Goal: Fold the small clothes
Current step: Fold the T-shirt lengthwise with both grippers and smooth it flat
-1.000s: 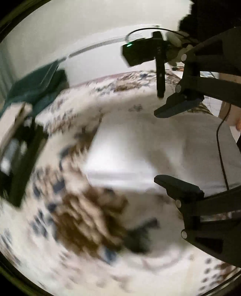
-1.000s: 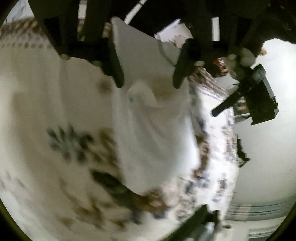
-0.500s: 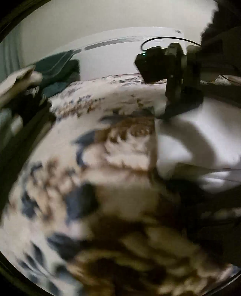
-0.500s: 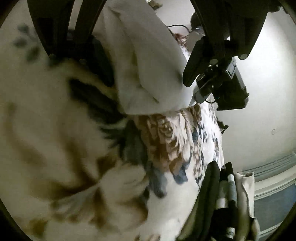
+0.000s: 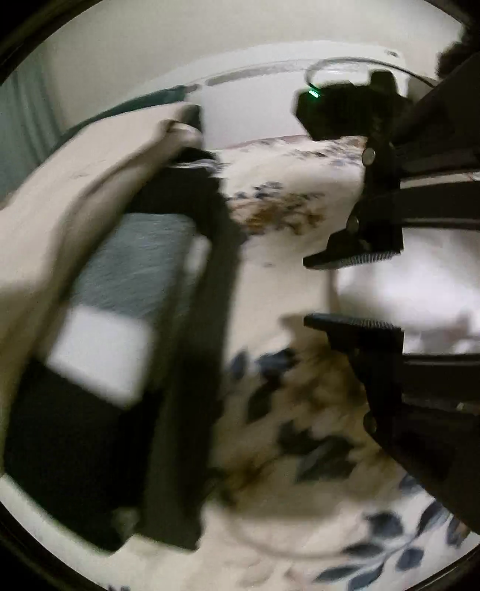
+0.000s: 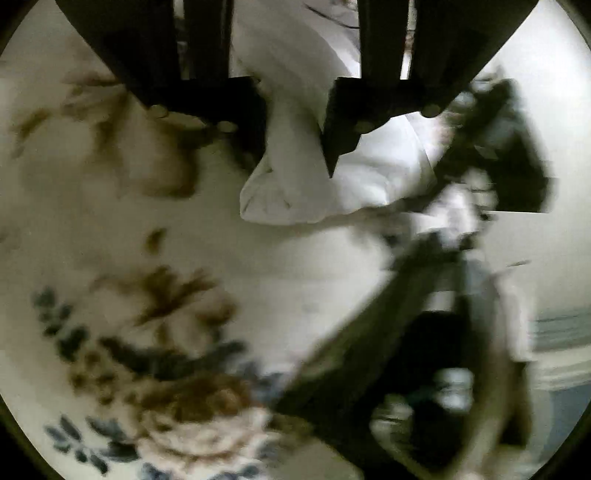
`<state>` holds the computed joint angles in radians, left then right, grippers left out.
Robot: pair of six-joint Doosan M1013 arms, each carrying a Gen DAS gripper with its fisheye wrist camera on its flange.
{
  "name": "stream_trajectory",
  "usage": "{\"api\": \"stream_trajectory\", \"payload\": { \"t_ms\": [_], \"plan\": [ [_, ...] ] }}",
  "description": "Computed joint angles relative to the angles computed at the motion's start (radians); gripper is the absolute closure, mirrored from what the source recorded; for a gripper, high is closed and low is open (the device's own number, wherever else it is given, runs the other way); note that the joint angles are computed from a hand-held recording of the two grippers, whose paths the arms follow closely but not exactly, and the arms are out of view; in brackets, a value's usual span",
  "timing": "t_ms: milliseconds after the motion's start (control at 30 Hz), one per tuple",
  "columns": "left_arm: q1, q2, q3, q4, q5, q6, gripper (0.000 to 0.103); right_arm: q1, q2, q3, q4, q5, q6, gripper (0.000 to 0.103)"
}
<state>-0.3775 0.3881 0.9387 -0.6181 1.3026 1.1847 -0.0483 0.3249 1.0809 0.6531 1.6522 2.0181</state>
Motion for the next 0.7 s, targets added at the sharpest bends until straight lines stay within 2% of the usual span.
{"api": "stream_trajectory", "payload": {
  "t_ms": [33,67,100,200,233,333,433,533,567,600,633,700],
  "plan": [
    [0.008,-0.011,0.011,-0.015,-0.014,-0.008,0.062,-0.004,-0.022,0.01,-0.003,-0.008,0.002,0.063],
    [0.018,-0.041,0.043,-0.032,-0.036,-0.025,0.043,-0.008,-0.042,0.025,-0.013,-0.012,-0.002,0.055],
    [0.021,-0.062,0.068,-0.037,-0.048,-0.031,0.038,-0.013,-0.077,0.049,-0.03,-0.02,-0.001,0.052],
    [0.012,-0.139,0.15,-0.028,-0.012,-0.05,0.037,-0.041,-0.172,0.152,-0.016,-0.027,0.05,0.052],
    [-0.003,-0.165,0.177,0.004,0.026,-0.078,0.037,-0.052,-0.198,0.188,0.004,-0.032,0.078,0.052],
    [-0.032,-0.223,0.267,0.01,0.053,-0.146,0.037,-0.085,-0.275,0.317,0.057,-0.05,0.174,0.052],
    [-0.054,-0.253,0.349,-0.023,0.035,-0.206,0.039,-0.071,-0.295,0.388,0.081,-0.105,0.25,0.052],
    [-0.075,-0.257,0.382,-0.003,-0.051,-0.251,0.04,-0.083,-0.334,0.479,0.176,-0.227,0.279,0.052],
    [-0.085,-0.251,0.378,0.015,-0.066,-0.26,0.062,-0.079,-0.34,0.488,0.177,-0.253,0.289,0.054],
    [-0.096,-0.243,0.362,0.061,-0.057,-0.274,0.078,-0.075,-0.348,0.493,0.162,-0.272,0.299,0.074],
    [-0.099,-0.238,0.354,0.072,-0.047,-0.277,0.092,-0.068,-0.354,0.492,0.143,-0.286,0.314,0.087],
    [-0.104,-0.236,0.339,0.084,-0.062,-0.278,0.097,-0.057,-0.372,0.498,0.142,-0.317,0.328,0.094]
  ]
}}
